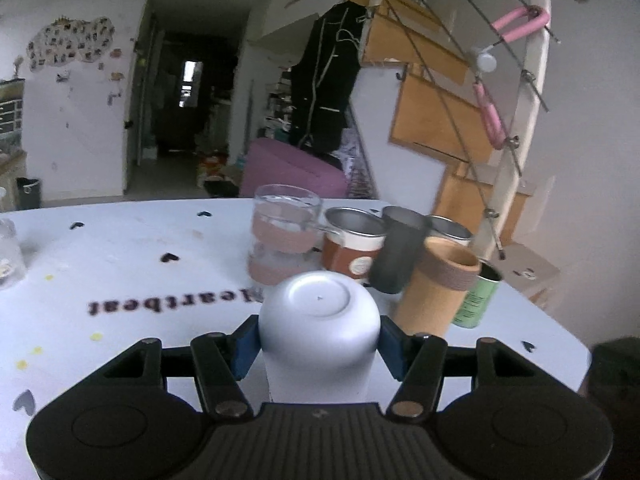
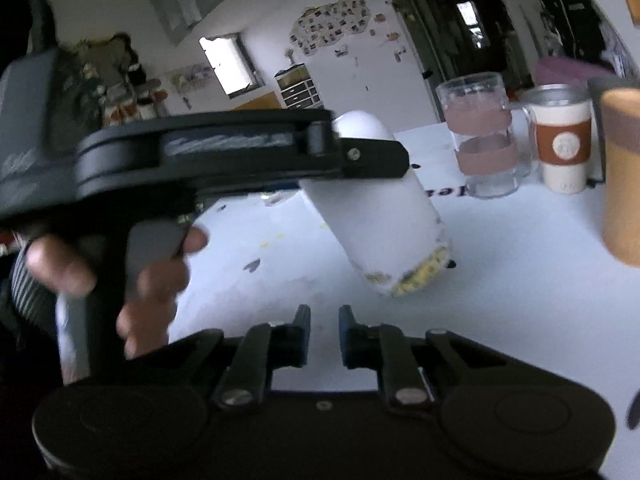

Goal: Flip cup upright

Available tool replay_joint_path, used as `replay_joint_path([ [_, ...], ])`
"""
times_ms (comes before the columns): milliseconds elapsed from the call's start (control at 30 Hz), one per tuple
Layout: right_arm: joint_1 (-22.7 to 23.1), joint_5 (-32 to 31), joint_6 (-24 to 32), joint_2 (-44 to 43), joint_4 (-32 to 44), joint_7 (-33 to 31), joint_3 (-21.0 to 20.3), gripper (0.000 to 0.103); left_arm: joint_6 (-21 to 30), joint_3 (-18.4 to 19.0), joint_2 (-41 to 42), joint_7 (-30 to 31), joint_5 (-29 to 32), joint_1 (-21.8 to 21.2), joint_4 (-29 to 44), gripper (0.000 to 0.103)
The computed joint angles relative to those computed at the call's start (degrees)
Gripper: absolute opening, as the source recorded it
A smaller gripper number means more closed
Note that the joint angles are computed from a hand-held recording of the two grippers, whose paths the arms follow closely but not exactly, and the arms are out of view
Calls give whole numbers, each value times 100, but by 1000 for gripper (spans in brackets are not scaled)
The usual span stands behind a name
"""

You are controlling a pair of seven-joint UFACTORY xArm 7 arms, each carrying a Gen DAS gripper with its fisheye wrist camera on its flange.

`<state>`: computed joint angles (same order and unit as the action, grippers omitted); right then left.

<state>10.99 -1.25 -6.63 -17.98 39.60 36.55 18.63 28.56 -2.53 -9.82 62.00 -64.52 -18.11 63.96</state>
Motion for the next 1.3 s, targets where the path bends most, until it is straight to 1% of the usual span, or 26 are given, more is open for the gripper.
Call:
replay_joint_path([
  [67, -612, 15, 23, -82, -41, 272, 503, 15, 125, 43, -66, 100, -87, 0, -78, 62],
  [100, -736, 27, 34, -101, -62, 384, 589, 15, 184, 59, -100, 116, -97, 8, -120, 62],
  [133, -992, 30, 47, -130, -86, 544, 784, 14, 241, 68, -150, 90, -74, 20, -163, 62],
  [167, -1046, 45, 89, -227, -168, 657, 788, 15, 300, 80, -177, 69, -41, 30, -199, 62],
  [233, -1258, 0, 138, -300, -220, 878, 924, 15, 360, 105, -282, 136, -40, 29, -338, 62],
  [300, -1349, -91, 187, -328, -241, 1011, 972, 15, 314, 109, -370, 245, -22, 12, -480, 62],
  [333, -1498, -160, 243, -388, -260, 1108, 1103, 15, 303, 120, -423, 274, -8, 2, -552, 62],
  [400, -1755, -329, 431, -524, -273, 1303, 1295, 15, 272, 141, -518, 275, 46, -14, -688, 62],
  [500, -2065, -596, 831, -811, -311, 1654, 1531, 17, 296, 175, -589, 91, 243, -14, -880, 62],
  [533, -2111, -678, 943, -917, -352, 1746, 1547, 18, 302, 185, -618, 37, 294, -18, -952, 62],
  [567, -2173, -773, 1059, -1030, -381, 1849, 1594, 19, 221, 185, -649, 75, 250, -56, -1034, 62],
  [633, -2214, -942, 1259, -1219, -434, 2010, 1609, 21, 38, 129, -722, -3, 376, -96, -1191, 62],
  [700, -2144, -1062, 1450, -1407, -486, 2142, 1528, 21, -88, 87, -785, -161, 578, -143, -1349, 62],
  [767, -2084, -1190, 1540, -1523, -516, 2252, 1428, 21, -97, 36, -823, -383, 782, -122, -1470, 62],
  [800, -2036, -1239, 1588, -1586, -529, 2311, 1366, 22, -286, 144, -864, -222, 615, -310, -1584, 62],
  [833, -1989, -1278, 1623, -1618, -523, 2373, 1294, 26, -419, 157, -916, -120, 563, -379, -1668, 62],
  [900, -1806, -1274, 1699, -1603, -473, 2473, 1065, 34, -544, 179, -979, -160, 638, -455, -1740, 62],
  [933, -1667, -1188, 1731, -1522, -411, 2538, 901, 49, -615, 200, -996, -159, 636, -507, -1776, 63],
  [967, -1414, -1036, 1723, -1460, -403, 2560, 647, 69, -688, 209, -1010, -199, 655, -545, -1814, 67],
  [1000, -1186, -901, 1704, -1346, -345, 2544, 422, 75, -745, 218, -1028, -270, 703, -563, -1844, 73],
  [1033, -846, -677, 1711, -1203, -273, 2457, 91, 80, -814, 251, -1058, -280, 696, -607, -1881, 81],
  [1067, -550, -457, 1759, -1061, -179, 2368, -187, 80, -877, 295, -1105, -261, 667, -660, -1925, 86],
  [1100, -192, -170, 1784, -903, -84, 2211, -530, 81, -930, 348, -1180, -212, 618, -724, -1984, 87],
  [1200, 909, 1029, 1827, -425, 233, 1536, -1533, 85, -966, 515, -1340, -69, 498, -892, -2097, 91],
  [1233, 1027, 1233, 1901, -326, 331, 1495, -1585, 85, -965, 558, -1383, -34, 472, -931, -2132, 91],
  [1300, 1112, 1553, 2016, -103, 541, 1278, -1607, 85, -946, 627, -1457, 25, 438, -991, -2195, 91],
])
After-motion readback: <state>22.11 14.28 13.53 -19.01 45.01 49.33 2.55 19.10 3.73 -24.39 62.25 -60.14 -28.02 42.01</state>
